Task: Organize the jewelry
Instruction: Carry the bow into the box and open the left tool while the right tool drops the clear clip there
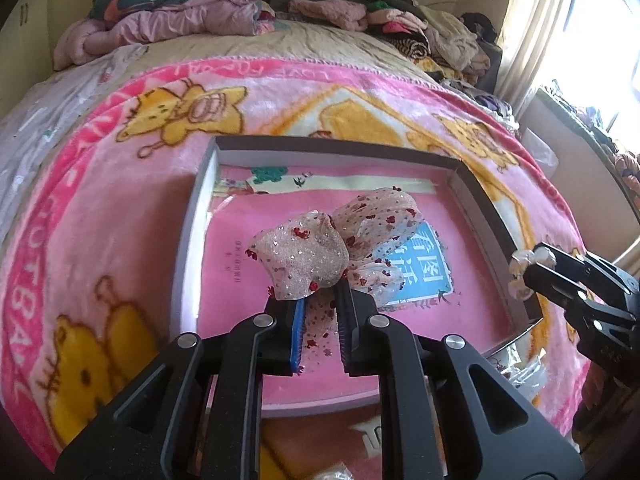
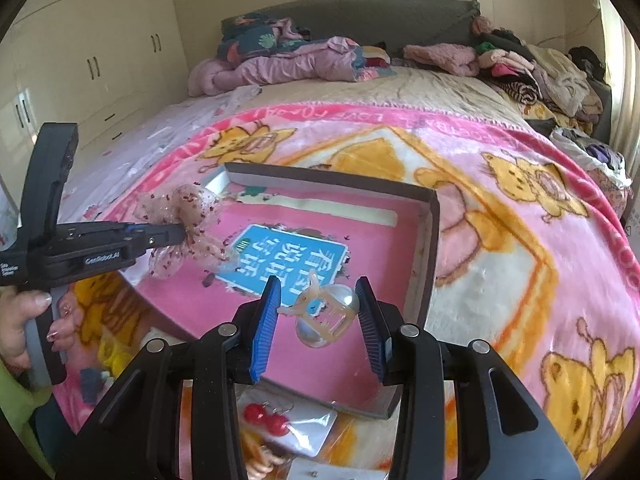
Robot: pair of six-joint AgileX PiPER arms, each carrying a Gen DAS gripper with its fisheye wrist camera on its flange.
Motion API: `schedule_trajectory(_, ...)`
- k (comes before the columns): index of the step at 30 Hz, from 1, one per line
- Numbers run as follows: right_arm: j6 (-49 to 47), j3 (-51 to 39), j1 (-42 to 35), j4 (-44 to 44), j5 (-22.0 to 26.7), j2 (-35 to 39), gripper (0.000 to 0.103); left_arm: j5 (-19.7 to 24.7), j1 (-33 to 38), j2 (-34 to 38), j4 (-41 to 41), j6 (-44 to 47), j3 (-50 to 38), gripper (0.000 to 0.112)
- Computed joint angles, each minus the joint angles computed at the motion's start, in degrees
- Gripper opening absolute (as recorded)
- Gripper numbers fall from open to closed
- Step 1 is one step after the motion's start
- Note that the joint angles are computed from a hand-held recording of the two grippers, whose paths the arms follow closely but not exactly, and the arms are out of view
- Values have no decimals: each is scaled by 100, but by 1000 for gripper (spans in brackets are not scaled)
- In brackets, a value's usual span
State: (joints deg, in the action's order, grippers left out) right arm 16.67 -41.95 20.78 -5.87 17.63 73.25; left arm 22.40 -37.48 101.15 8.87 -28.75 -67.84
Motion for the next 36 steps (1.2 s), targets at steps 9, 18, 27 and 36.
schedule_trajectory(9,-435,-38,-303,490,-210,473,37,44,0,143,-25,101,11,17)
schedule_trajectory(18,-578,2,-405,807,-250,598,37,29,82,-193,299,-277,411,47)
schedule_trajectory(27,236,338,-273,104,-149,5,58,82,75,-847,932,-1162,978,73)
schedule_trajectory(36,1386,677,222,-836,406,-1061,73,338,-192,-1723,1828,-2330,1642,92)
